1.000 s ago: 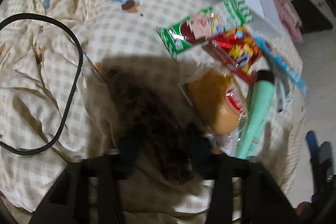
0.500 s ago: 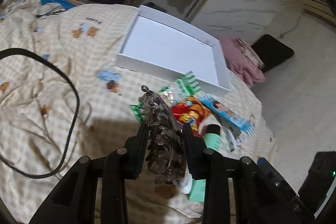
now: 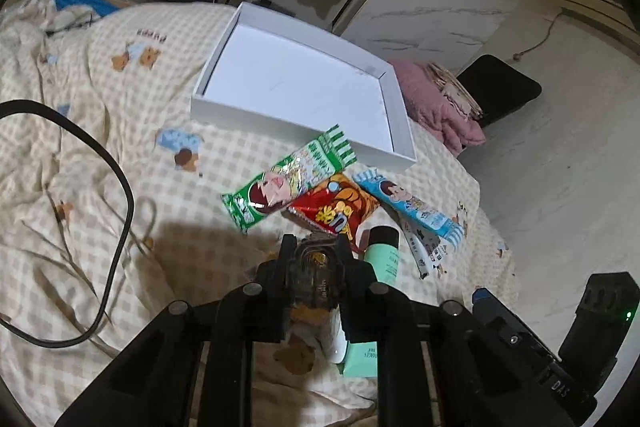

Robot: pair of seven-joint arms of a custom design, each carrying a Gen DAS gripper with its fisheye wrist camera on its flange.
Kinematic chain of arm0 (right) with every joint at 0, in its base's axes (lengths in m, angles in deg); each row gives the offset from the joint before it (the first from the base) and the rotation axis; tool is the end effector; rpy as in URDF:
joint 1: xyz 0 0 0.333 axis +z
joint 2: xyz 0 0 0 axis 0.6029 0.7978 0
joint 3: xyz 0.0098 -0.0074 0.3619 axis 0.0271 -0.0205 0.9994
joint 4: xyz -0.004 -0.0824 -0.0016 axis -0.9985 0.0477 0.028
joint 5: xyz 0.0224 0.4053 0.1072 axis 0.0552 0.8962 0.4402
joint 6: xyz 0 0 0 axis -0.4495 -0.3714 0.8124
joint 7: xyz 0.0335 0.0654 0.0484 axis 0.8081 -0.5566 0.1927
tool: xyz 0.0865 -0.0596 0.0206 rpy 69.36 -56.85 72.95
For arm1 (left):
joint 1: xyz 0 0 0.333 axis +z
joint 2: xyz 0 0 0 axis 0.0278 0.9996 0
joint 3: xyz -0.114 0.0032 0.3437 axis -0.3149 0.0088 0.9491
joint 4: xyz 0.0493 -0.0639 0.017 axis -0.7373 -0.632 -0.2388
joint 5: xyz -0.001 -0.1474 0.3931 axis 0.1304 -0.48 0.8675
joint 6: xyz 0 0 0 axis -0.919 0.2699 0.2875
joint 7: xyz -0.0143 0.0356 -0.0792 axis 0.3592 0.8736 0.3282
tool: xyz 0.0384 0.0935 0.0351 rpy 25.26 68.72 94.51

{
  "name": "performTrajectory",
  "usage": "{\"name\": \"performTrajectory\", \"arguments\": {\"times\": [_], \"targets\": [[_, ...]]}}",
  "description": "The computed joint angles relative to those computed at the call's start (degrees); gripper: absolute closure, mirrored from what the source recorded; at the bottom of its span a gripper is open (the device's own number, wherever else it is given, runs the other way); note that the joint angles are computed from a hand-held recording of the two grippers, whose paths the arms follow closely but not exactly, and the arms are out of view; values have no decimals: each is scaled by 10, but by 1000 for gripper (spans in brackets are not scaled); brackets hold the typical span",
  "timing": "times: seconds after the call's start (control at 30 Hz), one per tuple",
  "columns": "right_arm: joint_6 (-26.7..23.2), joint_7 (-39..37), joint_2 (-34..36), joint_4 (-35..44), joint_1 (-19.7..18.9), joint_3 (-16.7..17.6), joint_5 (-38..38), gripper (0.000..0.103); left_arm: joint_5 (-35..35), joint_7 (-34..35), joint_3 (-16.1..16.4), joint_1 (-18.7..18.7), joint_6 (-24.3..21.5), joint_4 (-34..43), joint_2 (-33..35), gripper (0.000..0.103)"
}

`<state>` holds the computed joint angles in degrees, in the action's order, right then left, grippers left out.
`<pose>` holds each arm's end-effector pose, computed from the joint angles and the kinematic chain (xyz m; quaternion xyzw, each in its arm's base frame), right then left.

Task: Organize objects
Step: 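Lift the claw clip with the left tool while the right tool approaches the green bottle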

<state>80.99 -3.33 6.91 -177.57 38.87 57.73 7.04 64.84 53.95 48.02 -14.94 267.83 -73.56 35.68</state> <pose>0.6519 0.0231 0.4682 -0.7231 0.5238 -0.1038 0.4381 0.6608 -0.2120 0.4602 -0.7583 0.4747 -0.4336 0.1077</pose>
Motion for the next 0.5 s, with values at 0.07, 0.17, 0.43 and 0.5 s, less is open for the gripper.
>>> {"name": "performTrajectory", "arguments": {"times": [0.07, 0.17, 0.43, 0.5], "targets": [[0, -1, 1, 0, 0, 0, 1, 34, -25, 36, -74, 65, -9, 5, 5, 83], [0, 0, 1, 1, 0, 0, 0, 34, -35, 63, -111, 93, -57, 25, 15, 82], [0, 1, 3, 0, 0, 2, -1, 34, -56, 87, -104, 80, -143, 55, 28, 82], [0, 1, 3, 0, 0, 2, -2, 34, -66, 92, -107, 82, -130, 46, 25, 84]]}}
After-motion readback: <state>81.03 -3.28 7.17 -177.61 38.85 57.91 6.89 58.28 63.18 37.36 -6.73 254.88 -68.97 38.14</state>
